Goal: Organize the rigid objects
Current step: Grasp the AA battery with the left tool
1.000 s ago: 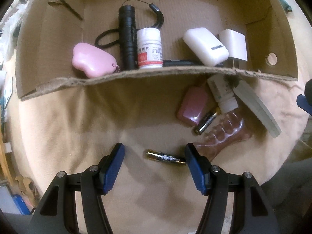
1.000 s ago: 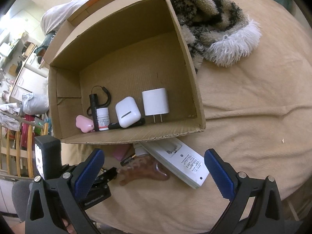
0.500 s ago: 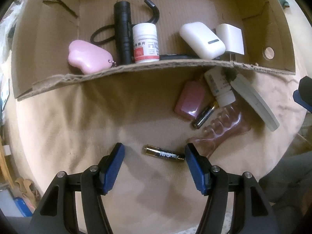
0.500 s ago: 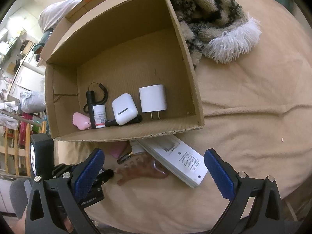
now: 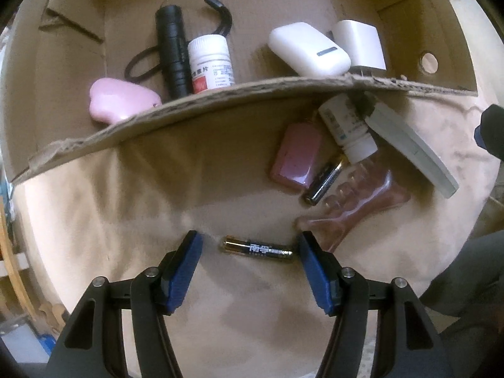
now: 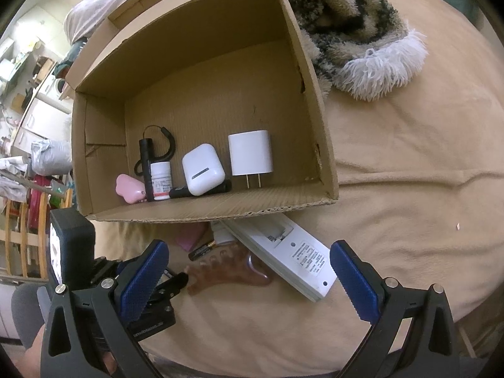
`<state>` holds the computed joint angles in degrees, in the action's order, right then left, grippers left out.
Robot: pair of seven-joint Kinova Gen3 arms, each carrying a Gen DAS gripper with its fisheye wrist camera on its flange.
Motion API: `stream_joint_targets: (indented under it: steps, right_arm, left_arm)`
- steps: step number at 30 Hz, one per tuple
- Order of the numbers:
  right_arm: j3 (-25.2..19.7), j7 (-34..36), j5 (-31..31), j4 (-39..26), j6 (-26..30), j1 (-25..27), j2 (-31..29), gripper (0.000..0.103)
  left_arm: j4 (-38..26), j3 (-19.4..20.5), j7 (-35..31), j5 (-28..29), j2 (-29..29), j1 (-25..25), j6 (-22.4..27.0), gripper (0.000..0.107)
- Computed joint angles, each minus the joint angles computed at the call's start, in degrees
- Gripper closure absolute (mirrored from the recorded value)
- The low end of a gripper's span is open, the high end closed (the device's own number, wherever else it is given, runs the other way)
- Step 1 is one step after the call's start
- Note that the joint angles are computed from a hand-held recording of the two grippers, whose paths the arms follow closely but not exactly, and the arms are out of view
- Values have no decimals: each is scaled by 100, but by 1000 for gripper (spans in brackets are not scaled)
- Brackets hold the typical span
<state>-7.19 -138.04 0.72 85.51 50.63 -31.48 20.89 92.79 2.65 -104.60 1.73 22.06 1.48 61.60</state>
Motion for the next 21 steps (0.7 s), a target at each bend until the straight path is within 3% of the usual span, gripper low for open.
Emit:
stream_joint_targets:
  steps: [1,6,11,13,17,21]
  right_arm:
    - [6,5,6,-1,2,-10,2,0]
    - [108,334,-357,62,-56,24,-3,0]
    - [-1018,1165,-1519,167,-325,1251,300,0]
    - [-1230,1602,-1890,102,-244,1452,468,0]
    - [-646,1971,-2083,-323,191,859,723,6]
    - [-318,1606,-1583,-991,850,340,1166,7]
  left_arm:
    - [12,-26,69,-63,-13,45,-43,68]
    - [-110,-66,153,57,-23,-97,116,68]
    - [-83,-136,190,279,-305,-393,268,68]
    - [-99,-208,309,282,-373,-463,270,68]
    - [-162,-297,576,235,-353,-571,234,68]
    - [-189,-312,548,155,-359,-735,226,68]
